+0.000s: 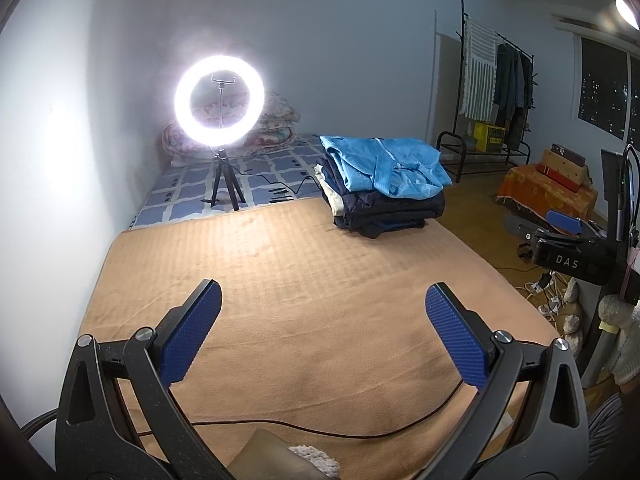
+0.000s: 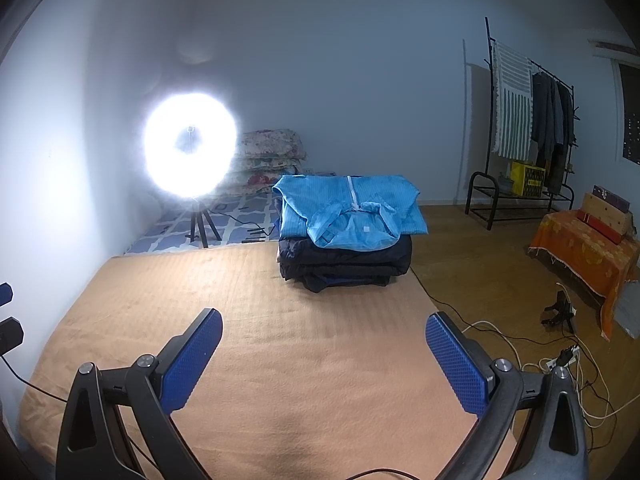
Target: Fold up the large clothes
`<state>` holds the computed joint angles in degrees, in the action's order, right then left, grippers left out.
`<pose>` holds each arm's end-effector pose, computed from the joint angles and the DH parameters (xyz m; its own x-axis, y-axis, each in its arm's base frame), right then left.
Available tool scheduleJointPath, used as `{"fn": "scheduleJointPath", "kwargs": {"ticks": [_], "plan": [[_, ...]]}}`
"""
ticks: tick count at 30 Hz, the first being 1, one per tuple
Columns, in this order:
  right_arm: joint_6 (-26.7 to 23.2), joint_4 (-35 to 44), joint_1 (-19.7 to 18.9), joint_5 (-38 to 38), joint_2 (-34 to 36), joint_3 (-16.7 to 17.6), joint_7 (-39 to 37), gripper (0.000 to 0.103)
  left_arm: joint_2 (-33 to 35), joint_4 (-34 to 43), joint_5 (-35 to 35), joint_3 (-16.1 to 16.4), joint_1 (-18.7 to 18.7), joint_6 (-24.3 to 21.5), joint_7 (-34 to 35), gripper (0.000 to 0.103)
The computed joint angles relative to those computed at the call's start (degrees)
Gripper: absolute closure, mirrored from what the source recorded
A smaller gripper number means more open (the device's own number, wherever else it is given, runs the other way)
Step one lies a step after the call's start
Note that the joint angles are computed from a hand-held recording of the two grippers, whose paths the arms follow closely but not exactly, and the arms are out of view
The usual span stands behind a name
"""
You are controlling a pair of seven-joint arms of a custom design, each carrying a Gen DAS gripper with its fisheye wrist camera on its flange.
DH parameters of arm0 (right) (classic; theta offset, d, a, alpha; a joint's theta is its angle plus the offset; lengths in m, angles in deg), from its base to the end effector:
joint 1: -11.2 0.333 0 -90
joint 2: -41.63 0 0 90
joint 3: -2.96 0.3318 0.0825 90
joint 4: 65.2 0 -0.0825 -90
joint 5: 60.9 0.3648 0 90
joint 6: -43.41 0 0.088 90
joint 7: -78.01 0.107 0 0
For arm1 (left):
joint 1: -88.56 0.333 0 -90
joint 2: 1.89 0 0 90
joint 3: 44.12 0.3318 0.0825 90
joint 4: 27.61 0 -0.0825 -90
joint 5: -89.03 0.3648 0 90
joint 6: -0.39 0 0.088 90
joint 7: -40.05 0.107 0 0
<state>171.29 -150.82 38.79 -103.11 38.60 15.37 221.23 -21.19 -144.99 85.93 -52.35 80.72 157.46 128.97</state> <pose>0.4339 0.3440 0.7922 0.0134 -0.9993 -0.0343 -0.4960 0.0231 -0.8680 0.4572 -0.1447 0.7222 -0.2522 -0.9674 0.0223 -0.5060 0.1121 -0.8552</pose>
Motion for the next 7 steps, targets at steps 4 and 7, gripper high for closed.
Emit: {"fn": "scheduleJointPath", "kwargs": {"ticks": [4,7], "plan": [[0.2,0.2,0.0,0.2,0.2,-0.1,-0.8,0.000,-0.3,-0.7,1.2,-0.6,0.6,1.5,-0.8,0.000],[0.4,0.3,0.0,0.6,0.3,-0.3,-1.3,0.000,-0.6,-1.0,2.5,-1.0,1.2,2.1,-1.7,0.000]]}}
